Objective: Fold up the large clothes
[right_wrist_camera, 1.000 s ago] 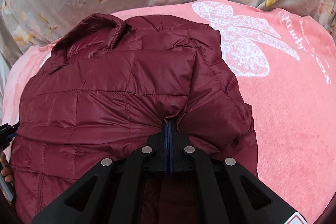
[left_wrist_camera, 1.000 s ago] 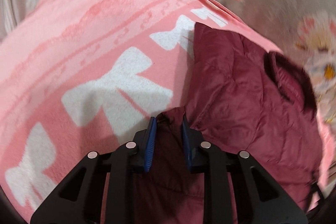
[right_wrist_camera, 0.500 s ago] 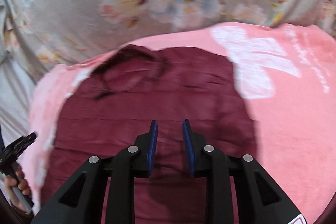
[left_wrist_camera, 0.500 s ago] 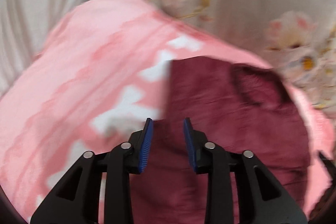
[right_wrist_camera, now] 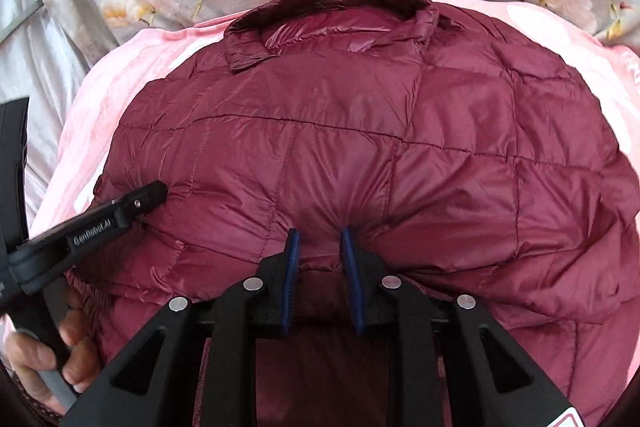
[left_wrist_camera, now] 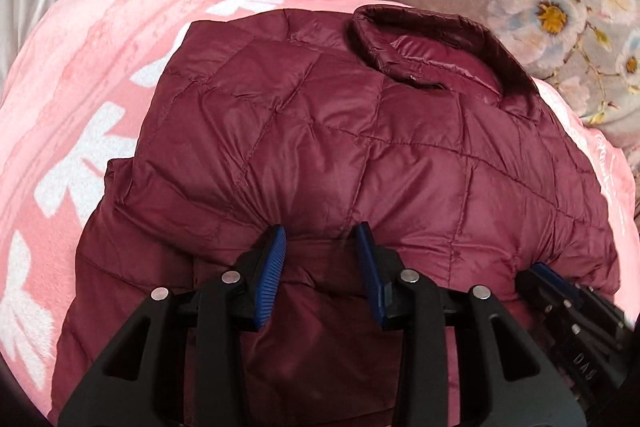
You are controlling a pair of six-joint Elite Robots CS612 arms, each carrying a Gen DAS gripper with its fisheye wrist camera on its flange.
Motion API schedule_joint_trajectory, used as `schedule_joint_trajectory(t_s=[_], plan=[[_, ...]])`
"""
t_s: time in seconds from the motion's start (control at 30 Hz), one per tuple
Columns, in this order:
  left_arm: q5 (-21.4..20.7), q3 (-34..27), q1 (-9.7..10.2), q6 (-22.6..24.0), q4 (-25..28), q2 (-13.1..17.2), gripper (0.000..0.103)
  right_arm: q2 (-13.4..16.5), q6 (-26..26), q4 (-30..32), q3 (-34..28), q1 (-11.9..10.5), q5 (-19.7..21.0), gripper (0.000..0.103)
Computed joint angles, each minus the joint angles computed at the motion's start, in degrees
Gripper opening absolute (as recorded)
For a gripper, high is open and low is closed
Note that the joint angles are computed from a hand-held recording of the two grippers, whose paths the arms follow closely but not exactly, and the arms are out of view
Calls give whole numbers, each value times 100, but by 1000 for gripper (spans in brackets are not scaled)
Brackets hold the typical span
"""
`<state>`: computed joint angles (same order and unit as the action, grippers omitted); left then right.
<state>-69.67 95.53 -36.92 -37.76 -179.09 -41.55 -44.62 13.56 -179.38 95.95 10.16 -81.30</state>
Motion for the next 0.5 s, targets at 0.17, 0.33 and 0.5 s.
schedule_joint_trajectory(t_s=[0.17,0.33,0.5], plan=[[276,-5,-65,148,-40,39,36,34,-198,-69,-30,119,-461,21],[281,-30,-60,203,-69,55,39,29,-169,-135,-1,86,-397,21],[375,-63,-89,296,1,69,43,31,-99,-207,32,31,-161,24]])
